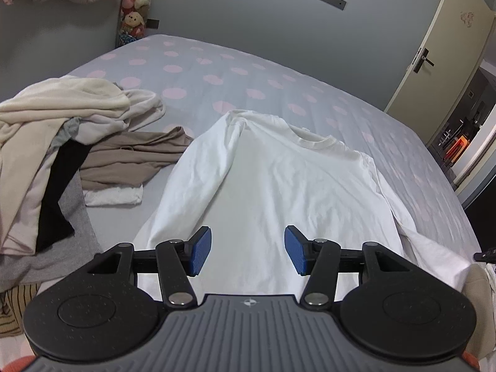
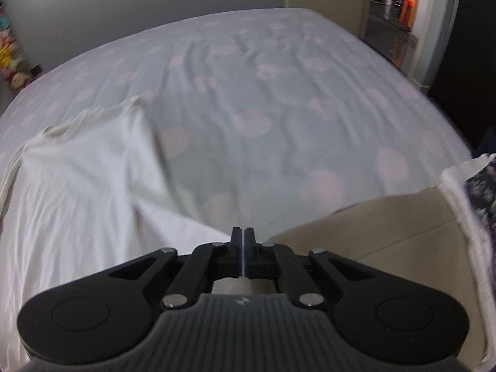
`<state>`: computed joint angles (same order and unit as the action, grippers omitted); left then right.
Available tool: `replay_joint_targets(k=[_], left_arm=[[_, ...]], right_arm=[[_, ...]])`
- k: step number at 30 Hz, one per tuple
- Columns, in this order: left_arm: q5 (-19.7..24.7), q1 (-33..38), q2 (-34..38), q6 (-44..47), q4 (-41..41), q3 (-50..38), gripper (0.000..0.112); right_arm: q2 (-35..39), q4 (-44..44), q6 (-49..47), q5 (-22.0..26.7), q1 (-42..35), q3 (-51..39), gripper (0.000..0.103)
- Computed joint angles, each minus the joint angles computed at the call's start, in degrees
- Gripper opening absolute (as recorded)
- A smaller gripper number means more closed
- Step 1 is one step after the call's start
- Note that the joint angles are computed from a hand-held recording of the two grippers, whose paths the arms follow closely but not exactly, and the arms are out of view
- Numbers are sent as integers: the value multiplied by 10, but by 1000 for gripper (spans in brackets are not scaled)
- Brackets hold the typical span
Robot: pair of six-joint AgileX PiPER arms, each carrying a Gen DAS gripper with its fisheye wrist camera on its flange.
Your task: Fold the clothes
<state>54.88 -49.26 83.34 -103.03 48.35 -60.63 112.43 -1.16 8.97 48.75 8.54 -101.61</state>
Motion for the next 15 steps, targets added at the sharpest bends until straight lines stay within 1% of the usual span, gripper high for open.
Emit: replay_joint_targets(k=[4,6,12,14,15], left_arm=[[10,19,11,32,-21,-20,50],[10,28,16,43,-30,-28,50],[17,51,50,110,-69,-69,50],[13,55,60,127,-76,-78,50],[10,57,64,133,-80,-82,50]], right_arm=[[39,-4,-11,36,-42,-72,1],[47,20,-33,37,-57,-76,1],[4,129,-140,-27,-46,49,8],[-6,166,-179,-44,-33,88,13],[-7,183,-198,-49,-25,102,21]])
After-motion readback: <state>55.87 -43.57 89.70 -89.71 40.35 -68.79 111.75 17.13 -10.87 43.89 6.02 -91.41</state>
